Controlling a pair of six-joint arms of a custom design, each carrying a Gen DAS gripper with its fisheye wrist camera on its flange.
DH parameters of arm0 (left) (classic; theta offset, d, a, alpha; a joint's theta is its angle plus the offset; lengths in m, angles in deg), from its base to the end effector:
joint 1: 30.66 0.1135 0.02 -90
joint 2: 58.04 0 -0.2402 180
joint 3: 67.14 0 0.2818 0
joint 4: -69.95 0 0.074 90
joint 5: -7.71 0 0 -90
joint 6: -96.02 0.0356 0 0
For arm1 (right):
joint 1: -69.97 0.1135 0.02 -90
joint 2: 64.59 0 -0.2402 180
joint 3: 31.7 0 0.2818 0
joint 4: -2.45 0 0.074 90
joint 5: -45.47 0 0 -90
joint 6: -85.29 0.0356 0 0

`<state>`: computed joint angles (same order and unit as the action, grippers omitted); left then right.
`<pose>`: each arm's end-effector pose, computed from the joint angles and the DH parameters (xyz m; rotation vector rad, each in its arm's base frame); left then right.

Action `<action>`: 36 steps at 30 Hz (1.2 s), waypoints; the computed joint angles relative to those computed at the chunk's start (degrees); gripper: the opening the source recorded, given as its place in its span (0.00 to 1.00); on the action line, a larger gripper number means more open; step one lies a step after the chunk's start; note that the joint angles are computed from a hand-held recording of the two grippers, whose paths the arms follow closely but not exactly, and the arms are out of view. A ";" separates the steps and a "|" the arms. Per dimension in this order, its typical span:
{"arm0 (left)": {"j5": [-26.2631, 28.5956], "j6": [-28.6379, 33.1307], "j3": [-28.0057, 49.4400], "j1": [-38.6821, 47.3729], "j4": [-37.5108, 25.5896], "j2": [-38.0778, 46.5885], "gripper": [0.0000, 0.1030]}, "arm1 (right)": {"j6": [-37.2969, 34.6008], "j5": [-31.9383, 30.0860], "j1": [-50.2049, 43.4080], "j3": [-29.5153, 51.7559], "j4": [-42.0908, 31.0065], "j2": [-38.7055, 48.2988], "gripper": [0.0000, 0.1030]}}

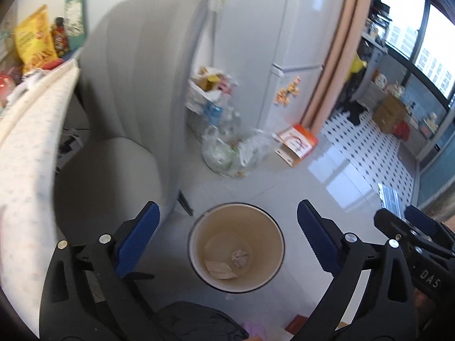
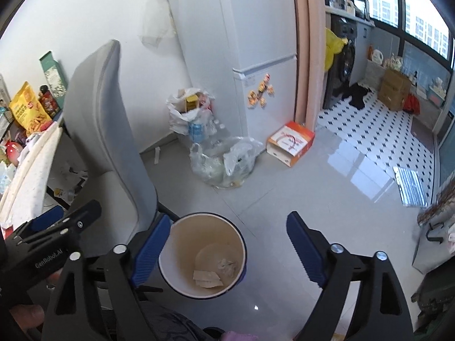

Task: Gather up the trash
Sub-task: 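Return both grippers to the table above the remaining trash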

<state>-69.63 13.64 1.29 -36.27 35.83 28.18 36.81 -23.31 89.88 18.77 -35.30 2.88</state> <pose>0.3372 -0.0410 0.1815 0.3773 2.4347 -0.2582 0.2482 0.0762 0.1654 0.5980 2.3615 0.0030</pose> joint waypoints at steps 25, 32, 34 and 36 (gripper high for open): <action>14.15 11.49 2.25 40.90 -7.61 -15.21 0.94 | 8.19 20.09 34.43 35.48 -15.56 19.74 0.93; 19.51 14.86 6.92 51.91 -9.05 -10.84 0.94 | 5.79 21.66 40.74 48.81 -18.09 30.75 0.93; 20.43 15.85 8.24 54.07 -9.62 -9.18 0.94 | 5.39 21.90 42.08 52.98 -19.05 33.95 0.93; 20.99 16.29 8.77 55.96 -9.15 -8.26 0.94 | 6.06 23.53 43.27 56.57 -20.60 36.91 0.93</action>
